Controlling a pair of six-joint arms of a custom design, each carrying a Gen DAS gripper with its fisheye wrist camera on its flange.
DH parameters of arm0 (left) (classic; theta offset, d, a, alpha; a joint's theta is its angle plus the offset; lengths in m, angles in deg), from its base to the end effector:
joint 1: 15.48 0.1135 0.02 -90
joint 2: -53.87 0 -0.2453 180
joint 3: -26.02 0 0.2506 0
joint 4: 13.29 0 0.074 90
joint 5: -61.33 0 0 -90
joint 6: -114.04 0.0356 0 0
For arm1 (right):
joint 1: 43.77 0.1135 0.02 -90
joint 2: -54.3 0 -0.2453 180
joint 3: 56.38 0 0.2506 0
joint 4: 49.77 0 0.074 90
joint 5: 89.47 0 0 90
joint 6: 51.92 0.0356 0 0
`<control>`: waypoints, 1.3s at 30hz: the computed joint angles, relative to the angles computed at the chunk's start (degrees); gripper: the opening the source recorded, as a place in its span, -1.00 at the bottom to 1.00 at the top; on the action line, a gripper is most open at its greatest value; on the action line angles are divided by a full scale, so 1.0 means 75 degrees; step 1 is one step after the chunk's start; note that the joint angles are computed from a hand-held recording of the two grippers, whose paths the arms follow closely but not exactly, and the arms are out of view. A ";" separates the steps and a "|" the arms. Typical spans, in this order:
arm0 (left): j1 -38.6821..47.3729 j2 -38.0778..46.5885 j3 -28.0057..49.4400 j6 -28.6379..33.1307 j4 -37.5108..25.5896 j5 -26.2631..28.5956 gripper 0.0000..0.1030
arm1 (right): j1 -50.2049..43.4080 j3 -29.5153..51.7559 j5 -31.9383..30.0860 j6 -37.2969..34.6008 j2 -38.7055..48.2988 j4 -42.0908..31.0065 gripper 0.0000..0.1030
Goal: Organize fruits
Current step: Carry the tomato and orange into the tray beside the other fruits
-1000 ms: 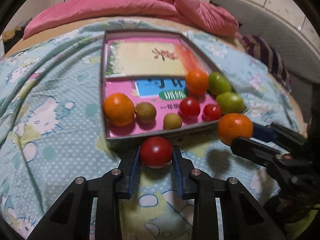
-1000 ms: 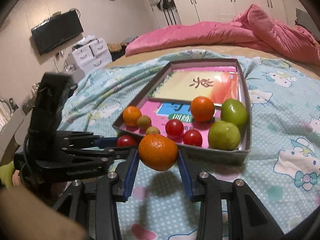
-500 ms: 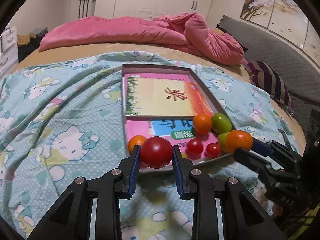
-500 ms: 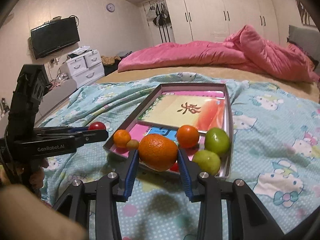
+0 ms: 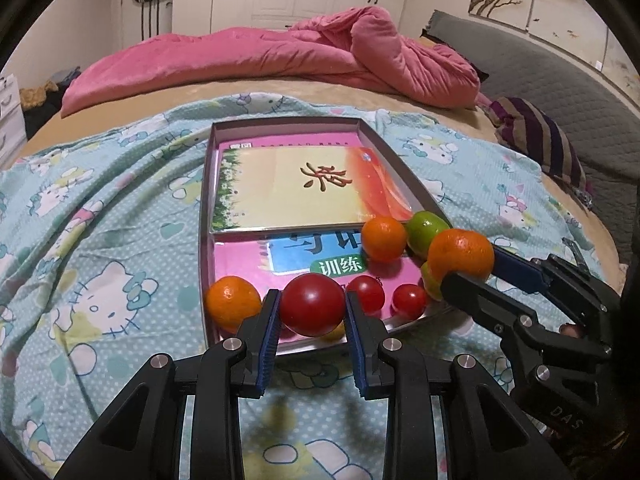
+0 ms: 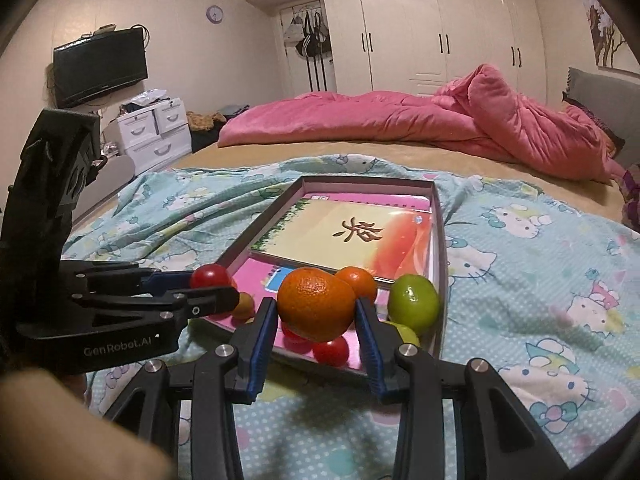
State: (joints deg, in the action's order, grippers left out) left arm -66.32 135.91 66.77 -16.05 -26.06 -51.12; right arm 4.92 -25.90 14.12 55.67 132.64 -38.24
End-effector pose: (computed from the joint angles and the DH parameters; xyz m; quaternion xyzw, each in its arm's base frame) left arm 0.1602 -0.1752 0.1045 0.0276 0.9345 -0.0858 0.3442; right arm 0.1555 0.1643 0.1036 -0.1861 0.8679 0.1567 0.4331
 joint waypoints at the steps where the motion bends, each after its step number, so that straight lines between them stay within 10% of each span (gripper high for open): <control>1: 0.0003 0.0066 0.0022 -0.0001 0.0036 0.0033 -0.39 | -0.0011 0.0010 0.0015 -0.0005 0.0020 0.0010 -0.22; 39: 0.0530 0.1049 0.0371 -0.0055 0.0046 0.0593 -0.38 | 0.0251 0.1072 0.0438 -0.0133 0.1886 0.0099 -0.22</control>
State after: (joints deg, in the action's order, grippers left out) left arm -62.35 143.78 69.55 -16.47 -25.72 -46.68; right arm 6.80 -17.86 17.41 54.67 146.79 -37.50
